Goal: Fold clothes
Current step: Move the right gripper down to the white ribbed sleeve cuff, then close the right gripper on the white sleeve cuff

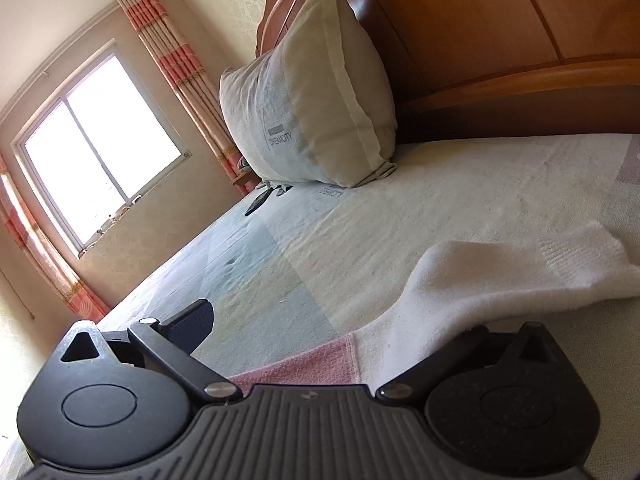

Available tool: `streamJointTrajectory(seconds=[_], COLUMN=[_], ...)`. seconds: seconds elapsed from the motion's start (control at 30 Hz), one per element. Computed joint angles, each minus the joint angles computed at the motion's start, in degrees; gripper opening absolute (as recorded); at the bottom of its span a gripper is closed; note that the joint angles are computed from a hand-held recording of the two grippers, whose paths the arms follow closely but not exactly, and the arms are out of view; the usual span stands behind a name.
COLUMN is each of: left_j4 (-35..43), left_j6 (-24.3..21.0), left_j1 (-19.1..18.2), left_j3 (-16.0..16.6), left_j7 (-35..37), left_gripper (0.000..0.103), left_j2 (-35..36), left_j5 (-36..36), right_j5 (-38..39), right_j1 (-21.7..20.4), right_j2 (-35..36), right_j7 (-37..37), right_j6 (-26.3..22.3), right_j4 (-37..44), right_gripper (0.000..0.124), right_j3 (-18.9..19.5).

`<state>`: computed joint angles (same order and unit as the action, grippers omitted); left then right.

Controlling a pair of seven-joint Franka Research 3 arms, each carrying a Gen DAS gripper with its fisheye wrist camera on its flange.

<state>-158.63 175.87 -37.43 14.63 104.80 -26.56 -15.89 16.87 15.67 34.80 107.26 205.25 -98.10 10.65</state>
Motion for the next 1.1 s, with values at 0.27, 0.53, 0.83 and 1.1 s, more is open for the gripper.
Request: streamJointTrajectory(seconds=[0.27,0.53,0.83,1.1], left_j4=[-1.5,-3.6,-3.5,-1.0], left_j6=[-2.3,-8.3,-16.7,-22.8], left_j1=[7.8,10.7,19.4,19.2], left_j3=[-5.3,-4.2,-10.1,-11.4], left_j7=[-3.0,-1.1,-2.8,-5.2], left_gripper=[0.102,0.102,0.102,0.102], left_j2=[-4.0,-10.4,-17.4,-20.0], left_j5=[3.1,7.3,11.9,11.1], right_j5=[-3.5,-6.2,-0.1,6.7], right_j1=[0.8,0.8,7.2,17.5], right_j2=[0.6,-0.1,0.4,1.0], right_j7=[1.2,0.7,-2.3,-5.7], right_j6=[0.3,-4.1,-6.2,-13.0], right_j4=[3.1,4.1,7.7,12.2], right_gripper=[0.103,0.103,0.103,0.103], right_j3=[2.2,4.8,0.7,-9.8])
